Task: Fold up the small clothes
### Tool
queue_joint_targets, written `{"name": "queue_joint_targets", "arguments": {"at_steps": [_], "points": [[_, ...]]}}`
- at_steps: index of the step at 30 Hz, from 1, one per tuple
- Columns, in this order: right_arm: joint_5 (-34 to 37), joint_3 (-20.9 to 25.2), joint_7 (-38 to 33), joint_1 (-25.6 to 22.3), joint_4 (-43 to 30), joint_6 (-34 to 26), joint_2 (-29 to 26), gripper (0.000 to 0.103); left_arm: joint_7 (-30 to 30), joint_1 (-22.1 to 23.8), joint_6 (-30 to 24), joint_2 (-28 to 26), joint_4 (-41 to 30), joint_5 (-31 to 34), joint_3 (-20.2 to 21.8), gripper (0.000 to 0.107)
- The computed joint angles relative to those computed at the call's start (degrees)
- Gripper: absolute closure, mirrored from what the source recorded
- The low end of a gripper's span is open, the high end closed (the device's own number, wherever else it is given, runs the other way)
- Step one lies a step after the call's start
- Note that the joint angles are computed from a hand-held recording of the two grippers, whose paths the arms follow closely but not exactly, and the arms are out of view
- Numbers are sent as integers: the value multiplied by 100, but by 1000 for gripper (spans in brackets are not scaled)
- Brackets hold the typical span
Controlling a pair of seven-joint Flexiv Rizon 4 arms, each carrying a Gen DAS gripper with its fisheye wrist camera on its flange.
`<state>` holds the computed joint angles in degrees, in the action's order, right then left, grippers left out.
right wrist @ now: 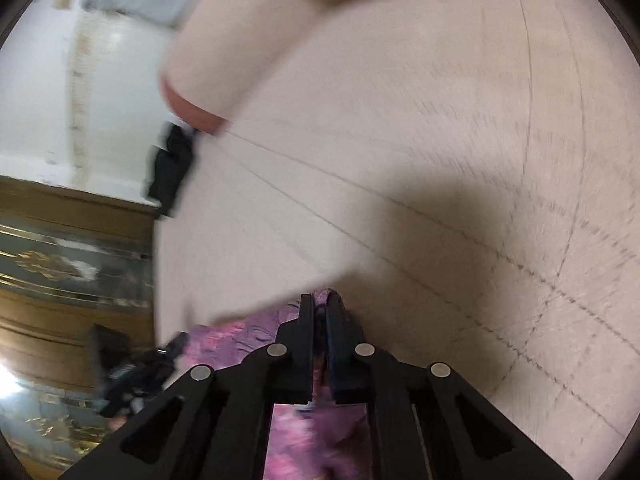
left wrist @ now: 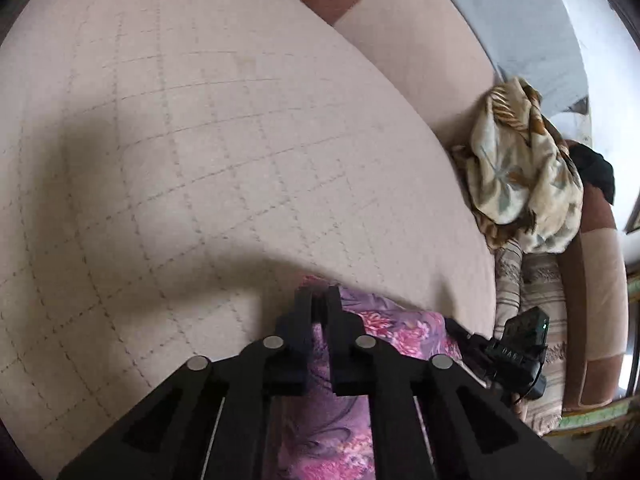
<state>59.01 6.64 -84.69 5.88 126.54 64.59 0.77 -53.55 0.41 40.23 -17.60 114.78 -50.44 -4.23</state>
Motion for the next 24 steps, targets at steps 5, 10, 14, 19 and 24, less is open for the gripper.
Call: {"name": "queue_joint_targets", "arguments": {"at_steps": [5, 10, 14, 19, 24], "points": [[-176, 78, 279, 35, 207, 431, 459, 53, 138, -126, 236, 492, 204, 139, 71, 74], [-733, 474, 1035, 342, 962, 877, 1650, 27, 616, -184, 87, 1406, 813, 335, 374, 37], [-735, 1393, 2129, 644, 1876, 1209, 2445, 27, 806, -172, -33, 2215, 1700, 741, 796, 31], [-1405, 2642, 3815, 578, 2420, 1046, 2709, 40, 476, -5, -624, 2505, 2203, 1247, 1056, 31], [-1976, 2500, 4209, 828, 2520, 808, 2752, 71, 427, -24, -398, 2531, 2344, 1652, 966, 55]]}}
